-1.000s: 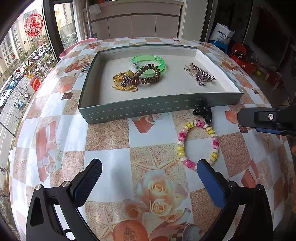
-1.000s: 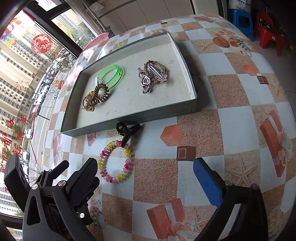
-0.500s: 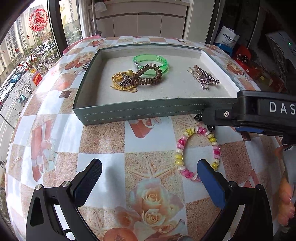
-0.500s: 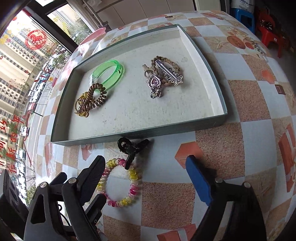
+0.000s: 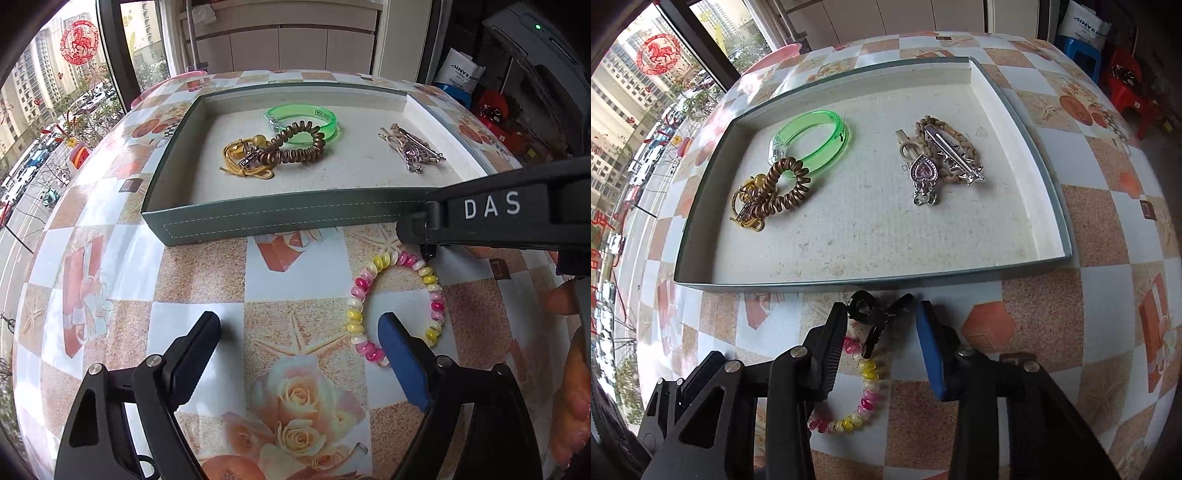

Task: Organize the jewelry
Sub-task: 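Grasp the black claw clip with the right tool while the left tool grasps the beaded bracelet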

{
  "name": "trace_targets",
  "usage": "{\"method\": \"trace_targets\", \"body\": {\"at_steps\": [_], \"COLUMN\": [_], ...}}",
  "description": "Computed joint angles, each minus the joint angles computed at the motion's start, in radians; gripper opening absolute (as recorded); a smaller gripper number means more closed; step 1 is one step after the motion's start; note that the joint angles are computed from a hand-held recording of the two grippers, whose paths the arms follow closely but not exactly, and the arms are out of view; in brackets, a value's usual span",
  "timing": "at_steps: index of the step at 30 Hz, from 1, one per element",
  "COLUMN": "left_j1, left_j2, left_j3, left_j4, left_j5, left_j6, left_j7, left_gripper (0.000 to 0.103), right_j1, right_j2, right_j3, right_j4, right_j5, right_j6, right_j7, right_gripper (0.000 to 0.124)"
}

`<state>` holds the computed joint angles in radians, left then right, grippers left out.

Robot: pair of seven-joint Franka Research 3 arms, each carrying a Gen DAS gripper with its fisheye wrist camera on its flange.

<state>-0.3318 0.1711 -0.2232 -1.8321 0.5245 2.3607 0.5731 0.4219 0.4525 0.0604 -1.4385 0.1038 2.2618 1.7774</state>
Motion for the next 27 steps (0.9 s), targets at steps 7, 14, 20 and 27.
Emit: {"method": "trace_targets", "body": {"at_steps": [7, 14, 20, 27], "left_j1": [-0.004, -0.01, -0.015, 0.0], "left_j2": [0.019, 0.032, 0.043, 0.013], "left_j3": [-0.003, -0.006, -0.007, -0.014], "left_j4": [0.03, 0.051, 0.067, 0.017], "left_j5": [-0.004, -0.018, -0.033, -0.103], "left_j6": [-0.007, 0.001, 0.009, 0.087], "left_j7": [0.046, 0.105, 0.162, 0.194], "left_gripper": [0.086, 0.064, 0.042, 0.021], "right_j1": [-0.025, -0.065, -0.094, -0.111], "right_j2": [-0.021, -0.082, -0.144, -0.198], "right_j3": [0.014, 0.021, 0.023, 0.028], "right_j4": [-0.04, -0.131, -0.224, -0.293], "right_j5": [0.054, 0.133, 0.19, 0.24], "right_j6": [0.024, 0.057, 0.091, 0.126], "right_j7": [-0.032, -0.071, -0.105, -0.144], "right_gripper": [0.028, 0.028, 0.028, 0.028]}}
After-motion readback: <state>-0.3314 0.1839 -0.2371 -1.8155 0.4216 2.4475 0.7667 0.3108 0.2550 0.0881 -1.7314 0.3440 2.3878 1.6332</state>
